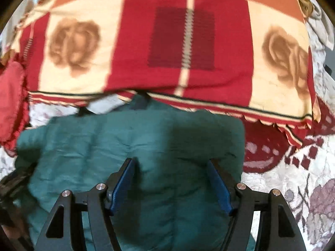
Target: Fold large clothes
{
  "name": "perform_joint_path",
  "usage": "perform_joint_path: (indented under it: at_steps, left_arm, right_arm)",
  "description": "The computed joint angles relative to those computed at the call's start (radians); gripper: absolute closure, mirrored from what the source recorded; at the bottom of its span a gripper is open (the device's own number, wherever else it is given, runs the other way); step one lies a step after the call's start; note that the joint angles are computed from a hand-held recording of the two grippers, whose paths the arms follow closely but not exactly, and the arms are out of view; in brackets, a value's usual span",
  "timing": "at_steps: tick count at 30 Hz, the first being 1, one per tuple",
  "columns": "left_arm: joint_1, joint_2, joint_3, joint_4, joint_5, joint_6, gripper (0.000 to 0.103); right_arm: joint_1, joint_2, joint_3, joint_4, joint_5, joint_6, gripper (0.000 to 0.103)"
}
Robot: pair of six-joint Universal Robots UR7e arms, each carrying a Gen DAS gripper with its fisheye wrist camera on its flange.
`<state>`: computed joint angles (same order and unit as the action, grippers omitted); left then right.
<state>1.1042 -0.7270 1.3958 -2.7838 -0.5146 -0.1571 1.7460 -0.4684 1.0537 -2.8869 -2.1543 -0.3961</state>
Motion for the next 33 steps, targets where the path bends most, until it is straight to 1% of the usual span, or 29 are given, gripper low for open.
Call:
perform_joint_path:
  at_steps: [4, 7, 10, 12, 15, 17, 19, 20, 23, 25, 28, 31, 33]
  left_arm:
    - [-0.001, 0.009, -0.001, -0.028, 0.005, 0.025, 0.019]
    - [-0.003, 0.016, -0.006, -0.030, 0.013, 0.033, 0.018]
    - [-0.001, 0.017, -0.010, -0.019, 0.013, 0.027, 0.018]
    - [0.000, 0.014, -0.008, -0.019, 0.007, 0.024, 0.018]
    - [0.000, 0.011, -0.007, -0.015, 0.002, 0.019, 0.018]
    - [0.000, 0.012, -0.007, -0.017, 0.001, 0.019, 0.017]
    - [0.001, 0.012, -0.007, -0.022, -0.003, 0.019, 0.017]
    - [0.001, 0.012, -0.007, -0.024, -0.005, 0.018, 0.017]
    - [0.001, 0.013, -0.008, -0.028, -0.008, 0.021, 0.015]
    - [0.002, 0.015, -0.011, -0.025, -0.014, 0.024, 0.012]
    - [0.002, 0.015, -0.012, -0.023, -0.014, 0.025, 0.011]
    - [-0.004, -0.008, 0.012, -0.015, -0.021, 0.004, 0.011]
    - [-0.013, -0.033, 0.045, -0.012, -0.018, -0.006, 0.012]
  right_arm:
    - [-0.020, 0.019, -0.011, 0.002, 0.015, 0.005, 0.034]
    - [-0.022, 0.032, -0.019, -0.006, -0.004, -0.002, 0.034]
    - [-0.006, 0.025, -0.016, 0.000, -0.033, -0.003, 0.034]
    - [0.003, -0.013, 0.041, -0.045, -0.009, -0.003, 0.034]
    - [0.020, -0.076, 0.139, -0.095, 0.058, -0.005, 0.034]
    - [0.030, -0.092, 0.172, -0.091, 0.083, -0.008, 0.033]
    - [0.034, -0.094, 0.181, -0.057, 0.092, -0.004, 0.033]
    - [0.036, -0.086, 0.179, -0.041, 0.088, -0.008, 0.033]
    - [0.038, -0.039, 0.148, -0.032, 0.021, -0.042, 0.031]
    - [0.029, -0.029, 0.147, -0.045, 0.019, -0.042, 0.031]
    - [0.029, -0.032, 0.146, -0.034, 0.015, -0.039, 0.031]
    - [0.029, -0.077, 0.189, -0.026, 0.046, -0.005, 0.031]
    - [0.025, -0.133, 0.258, -0.048, 0.088, 0.028, 0.031]
